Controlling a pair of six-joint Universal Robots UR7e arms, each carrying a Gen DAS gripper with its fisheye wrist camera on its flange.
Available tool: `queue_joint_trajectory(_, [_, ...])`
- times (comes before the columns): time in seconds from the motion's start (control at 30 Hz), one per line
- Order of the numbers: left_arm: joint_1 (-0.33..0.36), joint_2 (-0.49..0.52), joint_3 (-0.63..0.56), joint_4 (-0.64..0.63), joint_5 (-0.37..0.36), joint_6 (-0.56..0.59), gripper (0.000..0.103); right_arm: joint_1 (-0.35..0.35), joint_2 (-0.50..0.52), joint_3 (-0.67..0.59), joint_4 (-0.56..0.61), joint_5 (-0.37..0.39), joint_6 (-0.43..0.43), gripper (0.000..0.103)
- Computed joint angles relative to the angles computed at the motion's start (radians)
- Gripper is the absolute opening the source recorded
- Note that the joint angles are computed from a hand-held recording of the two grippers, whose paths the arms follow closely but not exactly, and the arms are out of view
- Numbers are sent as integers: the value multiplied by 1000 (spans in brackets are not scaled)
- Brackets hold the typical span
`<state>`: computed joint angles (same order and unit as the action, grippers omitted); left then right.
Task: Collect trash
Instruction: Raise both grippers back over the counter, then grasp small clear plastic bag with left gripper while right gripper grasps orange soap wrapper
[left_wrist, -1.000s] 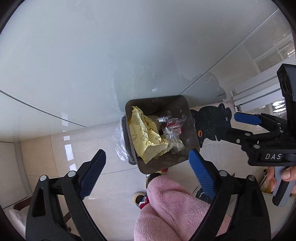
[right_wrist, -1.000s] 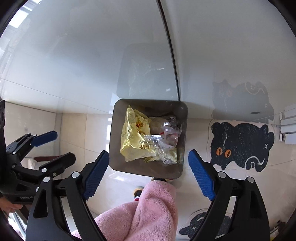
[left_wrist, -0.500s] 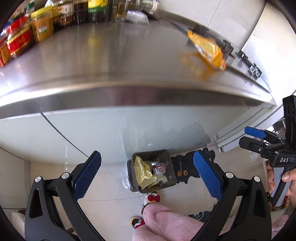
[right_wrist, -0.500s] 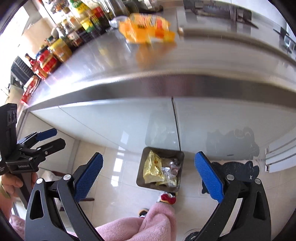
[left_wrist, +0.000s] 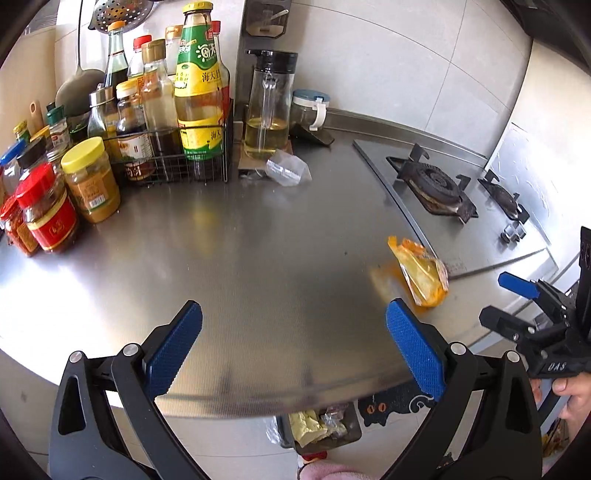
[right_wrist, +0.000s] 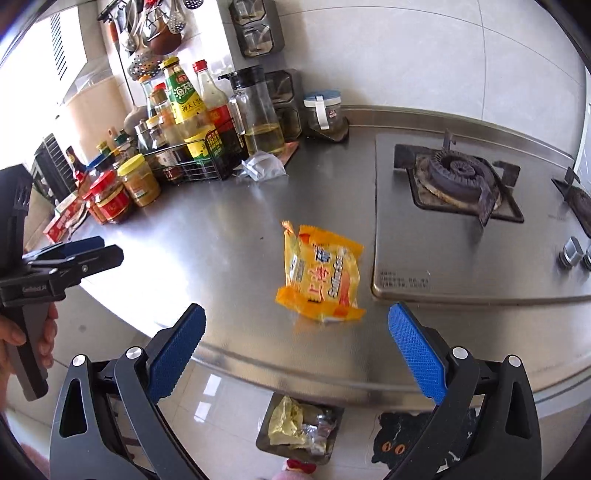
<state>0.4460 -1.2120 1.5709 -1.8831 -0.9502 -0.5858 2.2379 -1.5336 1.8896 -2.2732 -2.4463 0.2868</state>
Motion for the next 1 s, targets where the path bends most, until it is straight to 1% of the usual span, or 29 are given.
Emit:
queue_joint_trajectory(0.07, [24, 44, -37, -29, 11, 30, 95, -22, 19, -11, -12, 5, -44, 99])
queue_joint_trajectory(0.17, [59, 116, -101, -45, 14, 60, 95, -57, 42, -21, -32, 30, -89, 95])
queue_joint_trajectory(0.33, [122, 224, -192, -82, -16, 96, 95, -116, 61, -32, -13, 75, -94, 87])
queue_joint_trajectory(0.4, [144, 265, -228, -95, -20, 105, 95, -135, 64, -33, -15, 97, -99, 80])
queue_joint_trajectory(0.47, [161, 307, -267, -98, -5, 118, 95, -143, 75, -33, -31, 82, -120, 78])
queue_joint_trajectory(0.5, [170, 327, -288, -95, -1, 124, 95, -148, 78, -37, -28, 86, -127, 76])
queue_joint_trajectory(0.53, [179, 347, -308, -92, 2, 128, 95, -156, 79, -43, -26, 102, -131, 66])
queue_joint_trajectory(0.57, [189, 365, -328, -89, 2, 134, 95, -164, 81, -48, -23, 113, -133, 62])
queue_joint_trajectory(0.63, [206, 400, -365, -76, 9, 140, 95, -174, 88, -57, -21, 115, -144, 61])
queue_joint_trajectory(0.7, [221, 431, -398, -66, 14, 147, 95, -186, 91, -64, -22, 132, -153, 55])
queue_joint_trajectory(0.73, [229, 445, -413, -62, 17, 150, 95, -190, 92, -67, -22, 140, -155, 49])
queue_joint_trajectory(0.77, [235, 458, -428, -57, 20, 153, 95, -194, 93, -70, -22, 146, -157, 46])
queue_joint_trajectory(0.83, [246, 480, -452, -53, 18, 159, 94, -202, 95, -76, -25, 159, -167, 43])
queue_joint_trajectory(0.97, [259, 505, -478, -51, 19, 174, 87, -211, 94, -82, -26, 180, -175, 40])
queue_joint_trajectory(1.0, [261, 511, -486, -50, 19, 180, 82, -214, 94, -83, -27, 185, -174, 39])
